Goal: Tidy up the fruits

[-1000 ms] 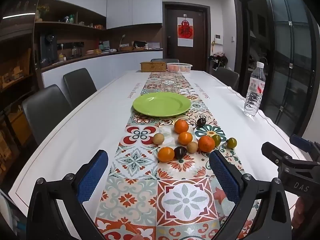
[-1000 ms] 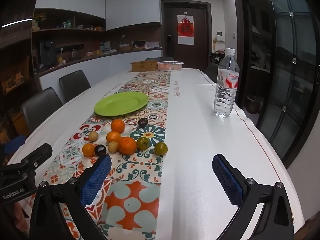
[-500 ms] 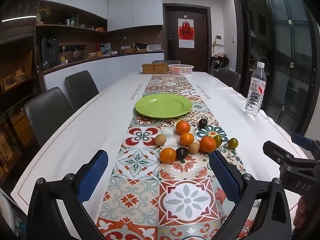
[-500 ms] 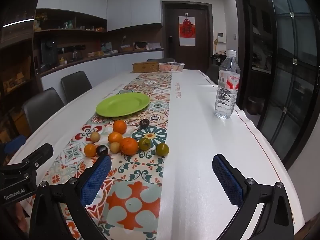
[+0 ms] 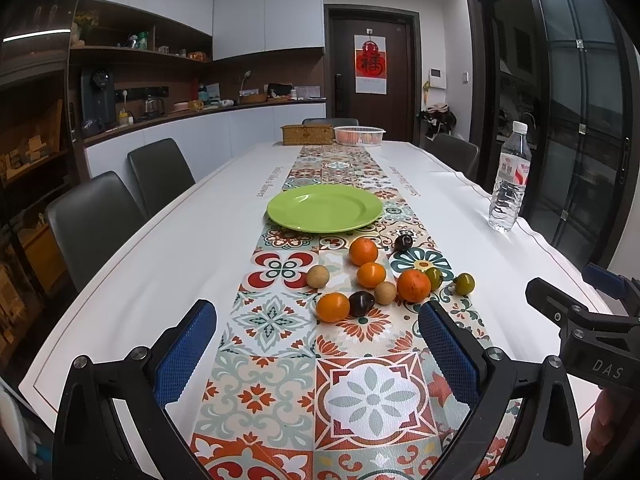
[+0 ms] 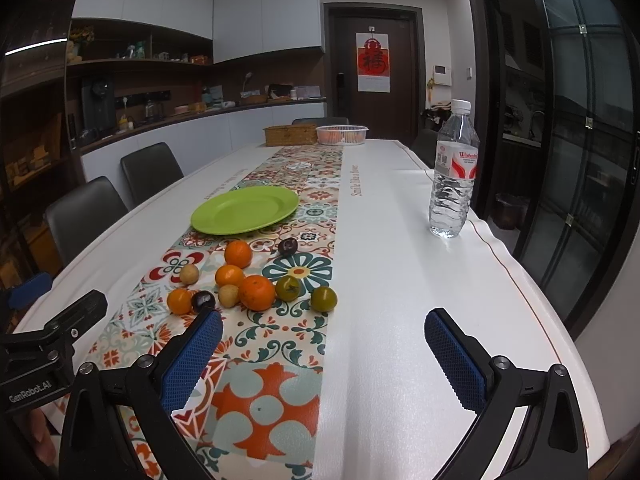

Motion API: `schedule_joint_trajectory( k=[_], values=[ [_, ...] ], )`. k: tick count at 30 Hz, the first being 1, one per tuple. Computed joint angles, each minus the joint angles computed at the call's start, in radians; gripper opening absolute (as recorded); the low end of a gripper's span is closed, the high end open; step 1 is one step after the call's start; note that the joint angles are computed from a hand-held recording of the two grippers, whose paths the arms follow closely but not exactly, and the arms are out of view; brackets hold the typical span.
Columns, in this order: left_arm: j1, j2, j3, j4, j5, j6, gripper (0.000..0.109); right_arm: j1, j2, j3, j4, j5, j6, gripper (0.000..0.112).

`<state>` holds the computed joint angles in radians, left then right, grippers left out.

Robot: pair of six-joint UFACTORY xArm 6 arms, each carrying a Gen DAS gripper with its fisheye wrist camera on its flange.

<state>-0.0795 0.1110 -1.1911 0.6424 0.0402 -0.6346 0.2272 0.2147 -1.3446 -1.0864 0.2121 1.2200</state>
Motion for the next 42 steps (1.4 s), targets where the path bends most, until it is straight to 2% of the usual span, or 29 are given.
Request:
schedule_joint_trajectory(
  k=[5, 16, 18, 42],
  values=[
    [-0.003, -0.006, 0.008, -0.023, 0.001, 0.022, 0.103, 0.000, 0.000, 0.001, 0.001, 0.000, 0.000, 0.102],
    [0.000, 0.007, -0.006, 0.028, 0.000, -0.029, 0.103, -0.001, -0.001, 0.002, -0.005, -0.001, 0.005, 0.102],
    [-0.002, 0.007, -0.006, -0.005, 0.001, 0.004, 0.103, 0.000, -0.001, 0.002, -0.004, -0.001, 0.004, 0.102],
    [-0.001, 0.007, -0.005, -0.007, -0.001, 0.007, 0.103, 0.000, -0.001, 0.002, -0.003, 0.000, 0.003, 0.102]
  ],
)
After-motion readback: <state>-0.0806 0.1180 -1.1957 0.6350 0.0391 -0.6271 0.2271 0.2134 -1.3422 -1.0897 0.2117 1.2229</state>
